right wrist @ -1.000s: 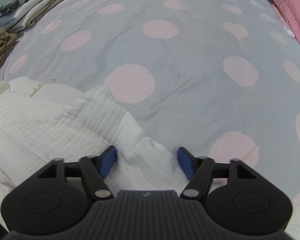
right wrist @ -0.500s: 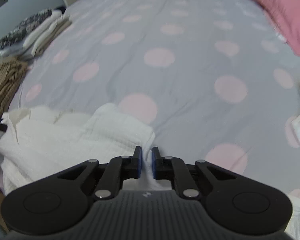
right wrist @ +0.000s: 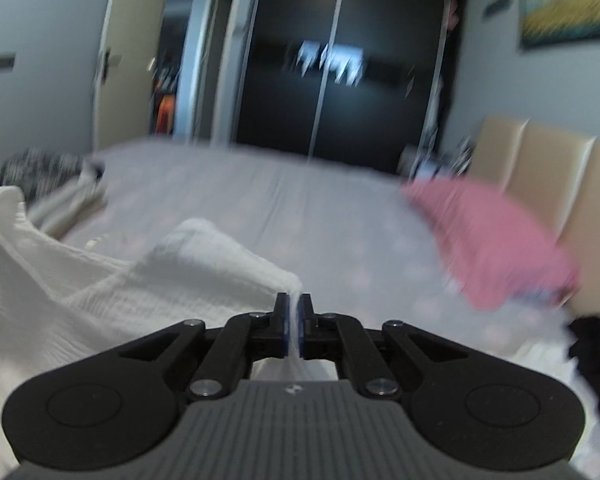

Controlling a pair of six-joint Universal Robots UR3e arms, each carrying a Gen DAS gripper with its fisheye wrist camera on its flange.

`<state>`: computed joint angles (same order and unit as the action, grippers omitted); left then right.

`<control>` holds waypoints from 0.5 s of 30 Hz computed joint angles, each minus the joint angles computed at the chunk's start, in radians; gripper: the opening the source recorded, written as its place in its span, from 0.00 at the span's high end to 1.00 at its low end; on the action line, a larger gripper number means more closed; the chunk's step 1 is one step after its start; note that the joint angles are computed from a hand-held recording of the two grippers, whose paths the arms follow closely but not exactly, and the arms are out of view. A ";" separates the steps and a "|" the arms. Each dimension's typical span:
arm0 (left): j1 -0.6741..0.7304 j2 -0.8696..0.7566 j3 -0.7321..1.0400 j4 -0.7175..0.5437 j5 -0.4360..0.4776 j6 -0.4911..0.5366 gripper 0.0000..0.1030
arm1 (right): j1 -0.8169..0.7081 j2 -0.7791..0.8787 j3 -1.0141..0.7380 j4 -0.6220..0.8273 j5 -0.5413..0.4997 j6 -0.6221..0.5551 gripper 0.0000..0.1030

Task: Fold clothes
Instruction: 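Lift the white shirt high with both tools to shake it out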

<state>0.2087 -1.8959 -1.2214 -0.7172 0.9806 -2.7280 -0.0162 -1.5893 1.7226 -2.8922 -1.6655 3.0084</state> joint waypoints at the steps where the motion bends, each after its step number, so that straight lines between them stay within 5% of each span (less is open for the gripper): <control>1: 0.008 0.020 -0.003 0.023 -0.024 -0.025 0.95 | 0.005 -0.019 -0.016 -0.001 -0.020 0.008 0.95; 15: 0.213 0.156 0.376 0.170 -0.459 -0.407 0.95 | 0.135 -0.157 -0.464 0.015 -0.283 -0.134 0.96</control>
